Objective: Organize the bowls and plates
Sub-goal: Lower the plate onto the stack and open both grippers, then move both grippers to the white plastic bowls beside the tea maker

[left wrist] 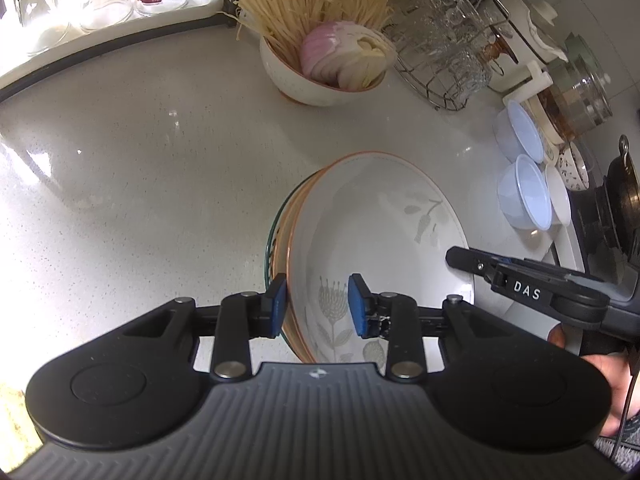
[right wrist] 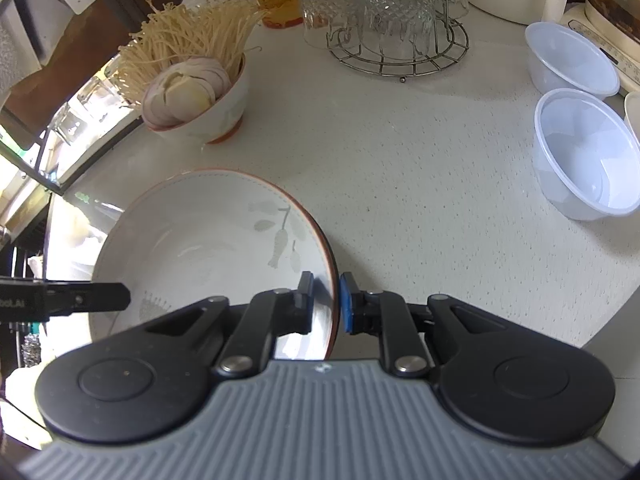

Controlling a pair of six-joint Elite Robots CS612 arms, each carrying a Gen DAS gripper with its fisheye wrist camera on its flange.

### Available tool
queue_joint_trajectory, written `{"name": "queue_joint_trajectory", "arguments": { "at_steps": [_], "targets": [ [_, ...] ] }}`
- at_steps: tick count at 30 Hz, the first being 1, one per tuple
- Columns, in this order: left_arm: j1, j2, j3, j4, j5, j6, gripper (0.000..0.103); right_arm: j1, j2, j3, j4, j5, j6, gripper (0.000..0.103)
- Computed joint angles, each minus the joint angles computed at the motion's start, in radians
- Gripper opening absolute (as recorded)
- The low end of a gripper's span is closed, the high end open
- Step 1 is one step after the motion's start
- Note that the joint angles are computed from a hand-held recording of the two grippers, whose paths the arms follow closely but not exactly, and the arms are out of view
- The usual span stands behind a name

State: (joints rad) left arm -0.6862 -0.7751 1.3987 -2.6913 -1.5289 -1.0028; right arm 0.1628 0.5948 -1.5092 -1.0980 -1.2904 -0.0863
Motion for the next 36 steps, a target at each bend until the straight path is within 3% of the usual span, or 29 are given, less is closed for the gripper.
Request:
{"name": "queue_joint_trajectory", "arguments": {
  "at_steps": [4, 13, 28, 36],
  "targets": [
    [-0.004, -0.009, -0.008, 0.049, 0.027, 0.024, 0.041, 0.002, 0.003, -0.001, -0.013, -0.005, -0.011, 0.018],
    [-0.010, -0.012, -0.015, 0.041, 0.055, 0.102, 0.043, 0.000, 0.016, -0.015, -0.044, -0.004, 0.027, 0.018],
    [-0.048, -0.029, -0.053, -0.070, 0.267, 0.259, 0.043, -0.020, 0.009, -0.090, -0.226, 0.048, 0.108, 0.017],
    [-0.087, -0.028, -0.101, -0.067, 0.363, 0.232, 0.043, -0.054, -0.009, -0.104, -0.303, 0.078, 0.085, 0.018]
  ]
}}
